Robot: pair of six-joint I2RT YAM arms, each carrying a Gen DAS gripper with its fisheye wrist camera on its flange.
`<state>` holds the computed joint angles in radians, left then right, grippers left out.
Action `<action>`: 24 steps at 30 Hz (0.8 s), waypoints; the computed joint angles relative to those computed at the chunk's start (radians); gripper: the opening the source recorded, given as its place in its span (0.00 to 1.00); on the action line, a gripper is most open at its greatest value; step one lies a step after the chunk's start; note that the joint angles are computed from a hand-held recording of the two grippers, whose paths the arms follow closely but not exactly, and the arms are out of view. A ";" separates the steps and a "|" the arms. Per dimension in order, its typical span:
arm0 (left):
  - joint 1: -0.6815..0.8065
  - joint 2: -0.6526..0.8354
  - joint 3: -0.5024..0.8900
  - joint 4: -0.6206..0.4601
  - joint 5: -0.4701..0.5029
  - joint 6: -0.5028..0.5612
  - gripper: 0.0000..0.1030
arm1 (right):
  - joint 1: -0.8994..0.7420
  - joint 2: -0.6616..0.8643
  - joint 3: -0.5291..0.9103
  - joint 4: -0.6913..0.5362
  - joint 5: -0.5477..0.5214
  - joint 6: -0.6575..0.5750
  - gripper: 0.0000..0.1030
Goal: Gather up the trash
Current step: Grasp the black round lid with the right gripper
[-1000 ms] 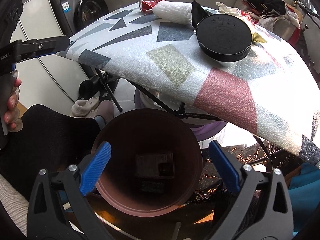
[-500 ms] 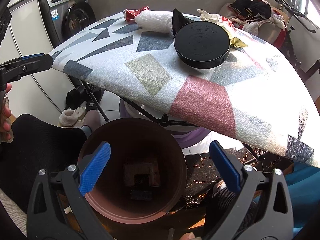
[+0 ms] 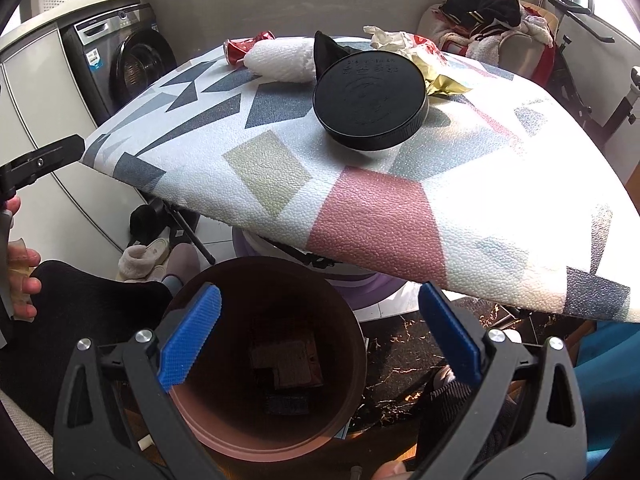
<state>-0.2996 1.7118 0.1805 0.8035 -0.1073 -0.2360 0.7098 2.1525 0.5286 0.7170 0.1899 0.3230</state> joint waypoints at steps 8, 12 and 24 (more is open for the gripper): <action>0.048 0.050 0.029 -0.008 0.066 -0.019 0.94 | -0.070 -0.059 0.068 -0.102 0.055 -0.097 0.94; 0.049 0.075 0.042 -0.006 0.037 -0.016 0.94 | -0.107 -0.049 0.163 -0.167 0.067 -0.118 0.94; 0.117 0.138 0.051 0.017 0.061 0.005 0.94 | -0.131 0.151 0.581 -0.410 0.122 -0.094 0.95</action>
<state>-0.1825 1.8498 0.2318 0.8209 -0.0465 -0.2306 0.5789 2.3037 1.1098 0.3072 0.3119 0.2292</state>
